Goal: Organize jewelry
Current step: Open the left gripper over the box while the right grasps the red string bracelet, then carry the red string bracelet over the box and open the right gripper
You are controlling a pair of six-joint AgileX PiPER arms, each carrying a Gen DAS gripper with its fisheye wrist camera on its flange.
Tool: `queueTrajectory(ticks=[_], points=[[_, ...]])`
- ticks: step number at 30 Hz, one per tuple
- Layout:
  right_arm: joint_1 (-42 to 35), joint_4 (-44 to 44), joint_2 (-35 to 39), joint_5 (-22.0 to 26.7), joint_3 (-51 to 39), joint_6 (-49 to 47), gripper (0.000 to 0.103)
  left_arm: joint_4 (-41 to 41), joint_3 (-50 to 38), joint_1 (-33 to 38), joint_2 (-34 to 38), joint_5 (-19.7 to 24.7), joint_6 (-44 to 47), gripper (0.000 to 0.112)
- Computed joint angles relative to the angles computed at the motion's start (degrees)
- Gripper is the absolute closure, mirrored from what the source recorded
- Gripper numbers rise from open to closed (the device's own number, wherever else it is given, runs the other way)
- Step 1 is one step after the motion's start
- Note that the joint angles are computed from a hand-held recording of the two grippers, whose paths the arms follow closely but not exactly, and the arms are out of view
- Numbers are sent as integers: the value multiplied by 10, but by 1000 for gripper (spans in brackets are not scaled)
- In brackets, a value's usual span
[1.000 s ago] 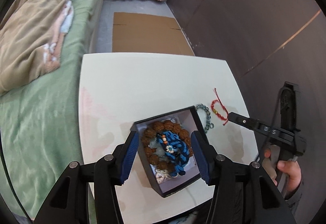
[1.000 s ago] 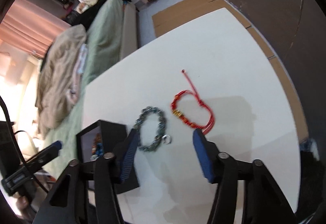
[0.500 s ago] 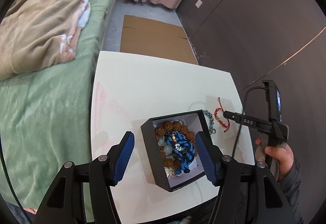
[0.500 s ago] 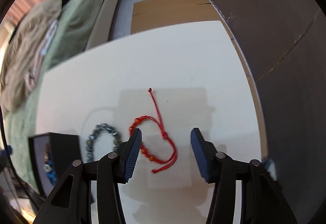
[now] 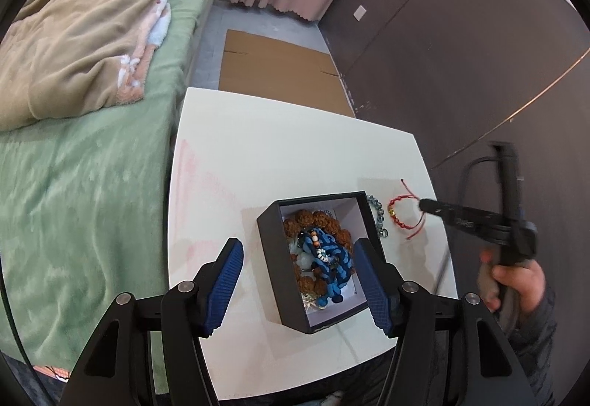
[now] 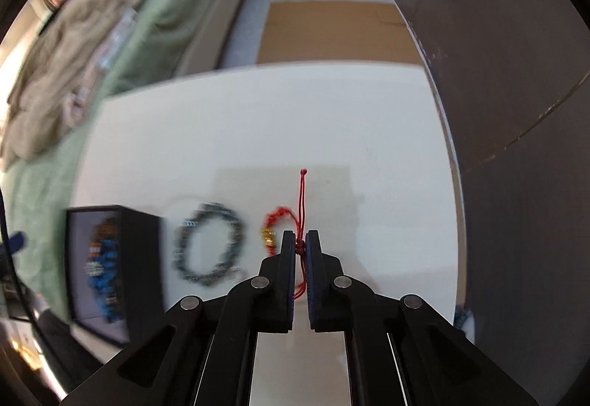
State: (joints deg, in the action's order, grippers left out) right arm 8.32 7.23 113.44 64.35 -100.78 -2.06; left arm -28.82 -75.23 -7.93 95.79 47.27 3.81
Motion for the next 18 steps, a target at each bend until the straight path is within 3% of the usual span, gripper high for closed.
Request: queueTrajectory(ticks=[3, 7, 9, 18], points=[[2, 25, -48, 2, 13, -12, 97, -1, 4, 2, -4, -1, 2, 48], [16, 42, -88, 5, 20, -16, 97, -3, 18, 4, -20, -14, 11, 31], [25, 57, -109, 6, 27, -18, 97, -9, 27, 8, -31, -19, 20, 29], [107, 62, -112, 1, 12, 20, 97, -27, 75, 45, -87, -15, 55, 23]])
